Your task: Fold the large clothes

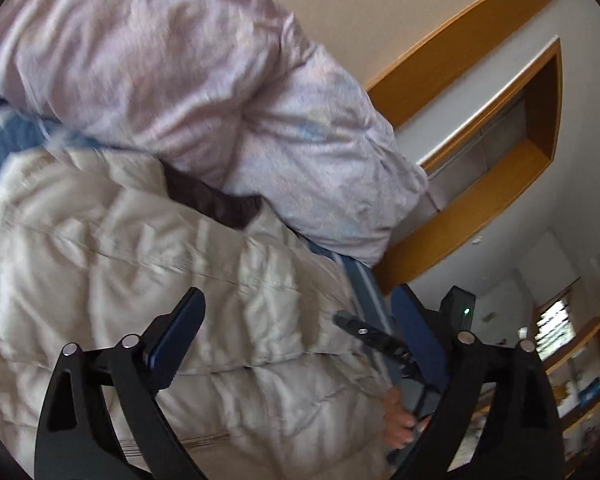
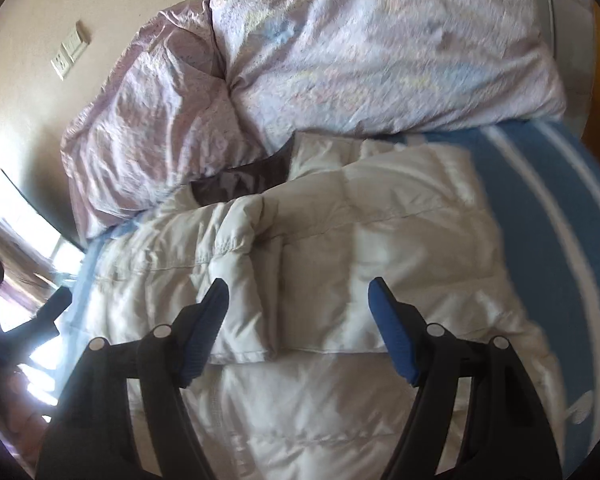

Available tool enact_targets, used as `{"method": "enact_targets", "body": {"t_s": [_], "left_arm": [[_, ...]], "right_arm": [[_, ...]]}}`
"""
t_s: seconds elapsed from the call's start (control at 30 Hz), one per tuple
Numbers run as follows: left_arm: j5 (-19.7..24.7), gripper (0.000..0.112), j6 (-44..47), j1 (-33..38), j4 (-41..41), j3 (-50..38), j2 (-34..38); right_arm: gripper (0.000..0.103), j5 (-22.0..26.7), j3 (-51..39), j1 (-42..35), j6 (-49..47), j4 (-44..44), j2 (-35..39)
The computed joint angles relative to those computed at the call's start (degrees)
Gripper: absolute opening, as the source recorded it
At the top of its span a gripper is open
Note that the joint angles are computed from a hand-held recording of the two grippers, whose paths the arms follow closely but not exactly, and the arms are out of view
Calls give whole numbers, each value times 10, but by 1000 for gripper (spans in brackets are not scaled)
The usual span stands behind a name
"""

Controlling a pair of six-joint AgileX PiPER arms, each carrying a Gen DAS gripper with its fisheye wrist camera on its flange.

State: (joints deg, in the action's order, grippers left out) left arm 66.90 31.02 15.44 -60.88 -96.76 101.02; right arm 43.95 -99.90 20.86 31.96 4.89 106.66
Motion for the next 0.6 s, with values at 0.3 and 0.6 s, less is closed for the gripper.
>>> {"method": "enact_targets", "body": {"t_s": [0.3,0.6], "left_arm": [[-139,100,51,80,194,133,-107],[-174,100,12,115,248,134,-79]], "right_arm": [[50,87,-134,-8,-60,117,121],[11,59,-159,40,43,-46,113]]}}
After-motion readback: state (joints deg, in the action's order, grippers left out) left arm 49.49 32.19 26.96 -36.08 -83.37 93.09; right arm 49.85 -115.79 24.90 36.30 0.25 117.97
